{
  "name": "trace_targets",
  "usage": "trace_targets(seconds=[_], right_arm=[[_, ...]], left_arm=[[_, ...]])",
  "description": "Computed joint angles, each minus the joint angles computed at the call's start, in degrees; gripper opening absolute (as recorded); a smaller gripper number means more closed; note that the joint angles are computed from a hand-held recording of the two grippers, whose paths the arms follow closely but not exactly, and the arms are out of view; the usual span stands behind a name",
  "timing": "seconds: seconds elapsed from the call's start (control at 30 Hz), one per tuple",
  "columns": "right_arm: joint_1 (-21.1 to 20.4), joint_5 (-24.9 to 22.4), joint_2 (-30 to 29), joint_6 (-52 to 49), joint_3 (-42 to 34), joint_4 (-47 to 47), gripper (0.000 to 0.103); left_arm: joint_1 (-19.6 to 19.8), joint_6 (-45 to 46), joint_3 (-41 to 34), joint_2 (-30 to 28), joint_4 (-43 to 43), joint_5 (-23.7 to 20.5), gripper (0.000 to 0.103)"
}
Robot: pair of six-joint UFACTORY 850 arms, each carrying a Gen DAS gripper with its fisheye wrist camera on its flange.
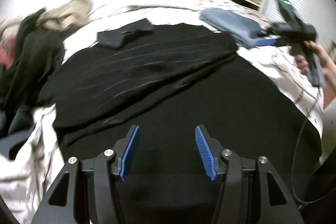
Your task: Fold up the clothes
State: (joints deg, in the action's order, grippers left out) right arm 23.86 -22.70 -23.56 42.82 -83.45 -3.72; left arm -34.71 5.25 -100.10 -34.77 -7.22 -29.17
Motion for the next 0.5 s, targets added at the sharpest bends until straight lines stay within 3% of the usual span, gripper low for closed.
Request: trace_targets(seconds=[0.13, 0.23, 0.4, 0.5], right_arm=[[5.0, -2.2, -2.1, 1.1, -5.0, -11.3, 0.057], [9.9, -4.0, -4.9, -5.1, -10.3, -15.1, 0.057], [15.1, -7.7, -11.3, -22.2, -20.5, -7.3, 0.057], [16.2, -10.5, -14.3, -28.1, -25.1, -3.8, 0.057]], left_arm=[[3.8, -9.9, 2.5, 1.3, 6.7, -1.1, 0.054], [7.3, -11.8, 4.1, 2.1, 4.1, -3.4, 0.054], [12.1, 4.3, 10.2, 5.8, -15.1, -9.1, 0.054], [13.9, 15.1, 13.8, 7.8, -25.5, -16.8, 0.054]])
